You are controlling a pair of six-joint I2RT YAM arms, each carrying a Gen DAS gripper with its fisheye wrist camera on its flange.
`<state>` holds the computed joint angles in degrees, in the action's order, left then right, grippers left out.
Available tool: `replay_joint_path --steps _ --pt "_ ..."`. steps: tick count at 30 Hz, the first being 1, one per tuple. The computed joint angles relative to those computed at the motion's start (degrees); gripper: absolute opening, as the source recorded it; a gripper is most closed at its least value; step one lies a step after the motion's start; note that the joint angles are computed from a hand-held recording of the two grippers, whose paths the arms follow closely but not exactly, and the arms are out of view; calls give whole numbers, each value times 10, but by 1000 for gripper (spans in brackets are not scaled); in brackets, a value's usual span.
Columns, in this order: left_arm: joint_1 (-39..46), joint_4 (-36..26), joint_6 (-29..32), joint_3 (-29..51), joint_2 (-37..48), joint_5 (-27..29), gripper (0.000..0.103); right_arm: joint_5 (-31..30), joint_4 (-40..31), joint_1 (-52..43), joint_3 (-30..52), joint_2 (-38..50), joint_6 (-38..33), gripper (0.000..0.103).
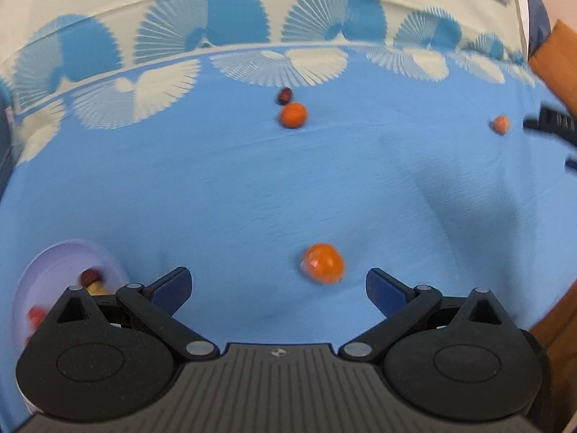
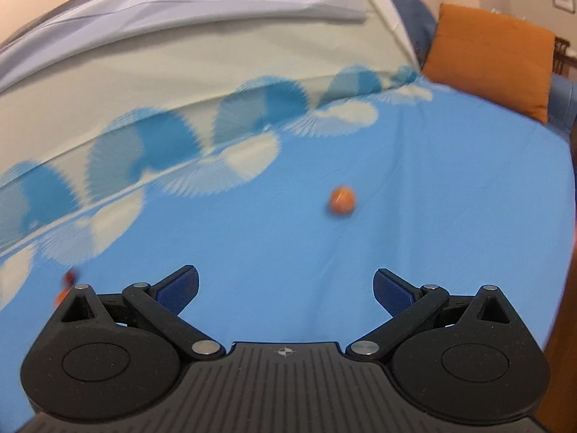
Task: Organize fruits
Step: 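Grasp a plastic-wrapped orange with the right tool while the left tool grasps another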
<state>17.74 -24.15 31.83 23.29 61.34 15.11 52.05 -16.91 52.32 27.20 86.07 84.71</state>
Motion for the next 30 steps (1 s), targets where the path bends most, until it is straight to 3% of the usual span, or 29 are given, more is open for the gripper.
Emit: replay_joint_path --steps 2,4,7,13,15,17,19,21,25,27,28,29,30 --pt "-55 80 -39 -9 70 -31 103 -19 184 -102 -46 32 -142 102" --pt "-88 143 -58 -13 131 -55 103 -84 334 -210 -56 99 -260 102" --pt "-118 213 -65 -10 209 -78 103 -139 451 -313 -26 207 -348 102" --pt "-134 289 -58 12 319 -82 103 -155 561 -417 67 357 -464 102" --pt "-140 312 -58 20 355 -94 103 -169 555 -438 100 392 -483 102" --pt "-133 315 -57 34 384 -89 103 -207 503 -464 143 426 -480 102" --pt "-117 302 -54 47 396 -70 103 -182 577 -454 124 452 -487 102" --pt "-105 292 -45 57 404 -57 103 -169 605 -446 116 462 -496 102" --pt "-106 292 -37 63 409 -59 103 -172 592 -447 118 457 -493 102" --pt "-109 306 -38 47 392 -56 93 -175 595 -449 119 458 -500 95" --pt "-103 293 -30 41 376 -38 77 -172 606 -445 114 455 -507 71" --pt "-100 282 -21 36 360 -26 53 -166 607 -441 112 451 -513 42" --pt "-102 274 -13 32 347 -25 39 -159 585 -438 116 444 -512 40"
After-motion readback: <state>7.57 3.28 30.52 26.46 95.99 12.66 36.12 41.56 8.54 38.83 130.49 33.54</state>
